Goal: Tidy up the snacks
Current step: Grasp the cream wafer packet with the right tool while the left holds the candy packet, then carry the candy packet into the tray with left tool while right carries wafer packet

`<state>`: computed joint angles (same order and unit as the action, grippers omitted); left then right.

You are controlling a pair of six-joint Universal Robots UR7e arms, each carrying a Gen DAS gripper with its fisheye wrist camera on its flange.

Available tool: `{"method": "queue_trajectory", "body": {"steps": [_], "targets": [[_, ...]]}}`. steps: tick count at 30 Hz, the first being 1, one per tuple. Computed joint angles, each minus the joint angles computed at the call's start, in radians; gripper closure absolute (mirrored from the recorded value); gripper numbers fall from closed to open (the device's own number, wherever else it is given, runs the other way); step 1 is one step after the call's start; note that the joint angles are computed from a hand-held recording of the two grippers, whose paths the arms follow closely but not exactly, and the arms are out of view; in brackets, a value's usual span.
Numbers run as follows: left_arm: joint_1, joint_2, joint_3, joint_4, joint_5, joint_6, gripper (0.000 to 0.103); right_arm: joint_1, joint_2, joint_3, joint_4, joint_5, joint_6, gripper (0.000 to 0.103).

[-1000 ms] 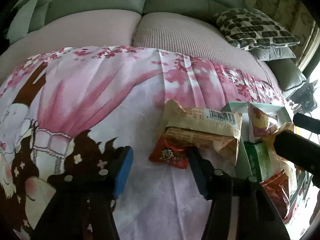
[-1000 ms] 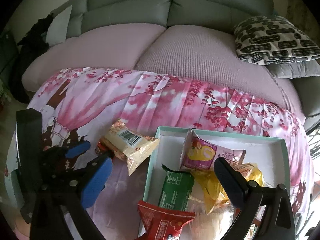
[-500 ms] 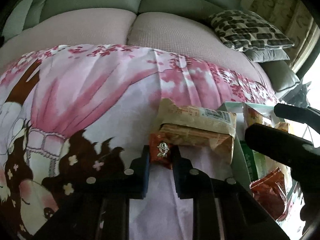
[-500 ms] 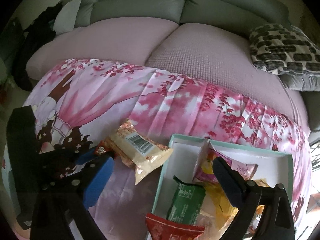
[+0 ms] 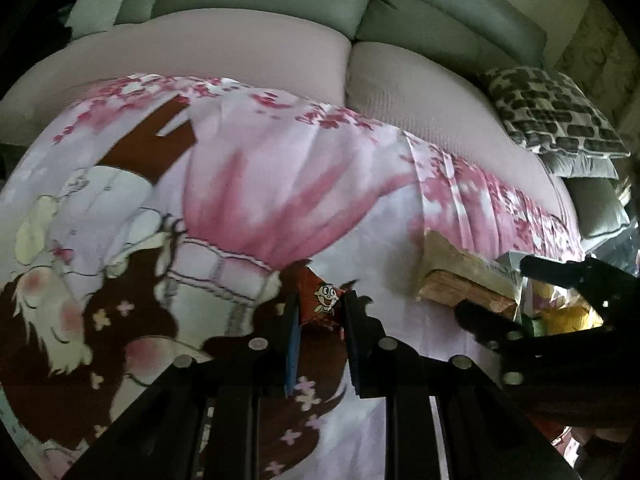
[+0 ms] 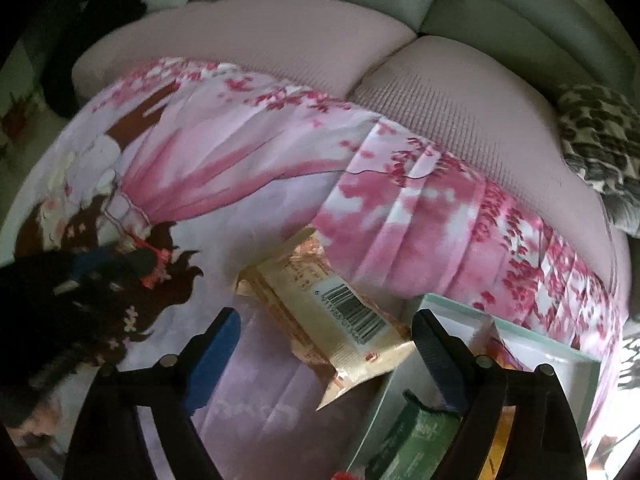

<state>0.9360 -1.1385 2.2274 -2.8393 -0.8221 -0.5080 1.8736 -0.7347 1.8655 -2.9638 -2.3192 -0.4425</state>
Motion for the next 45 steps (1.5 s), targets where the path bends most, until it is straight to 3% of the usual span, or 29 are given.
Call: {"method": "queue_trajectory", "body": {"steps": [3,5,9,15,16,17,20,34,45], "targets": [[-0.004,-0.017,0.007,0.006,0.004,-0.012,0.082,-0.002,0.020,-0.015,0.006,-0.024,-0.017,0.014],[-0.008,-0.024,0.010,0.007,0.005,-0.015,0.082,-0.002,0.019,-0.019,0.037,-0.021,0.001,0.023],[-0.015,-0.033,0.014,0.002,0.008,-0.018,0.082,-0.002,-0.001,-0.009,0.097,0.045,0.014,0.026],[-0.018,-0.042,0.019,0.015,0.007,-0.032,0.082,0.003,0.029,-0.023,0.106,0.011,0.037,0.032],[-0.018,-0.043,0.019,0.019,0.007,-0.036,0.082,0.002,0.031,-0.025,0.106,0.006,0.043,0.038],[-0.017,-0.044,0.020,0.020,0.008,-0.039,0.082,0.001,0.033,-0.026,0.104,-0.005,0.053,0.050],[-0.019,-0.047,0.022,0.020,0.008,-0.042,0.082,-0.005,0.019,-0.022,0.109,0.015,0.081,0.054],[-0.089,-0.088,0.051,0.029,0.043,-0.046,0.082,0.053,-0.122,0.128,-0.082,0.074,0.151,0.056],[-0.173,-0.085,0.065,0.007,0.047,-0.023,0.082,0.076,-0.253,0.309,-0.284,0.076,0.330,0.056]]}}
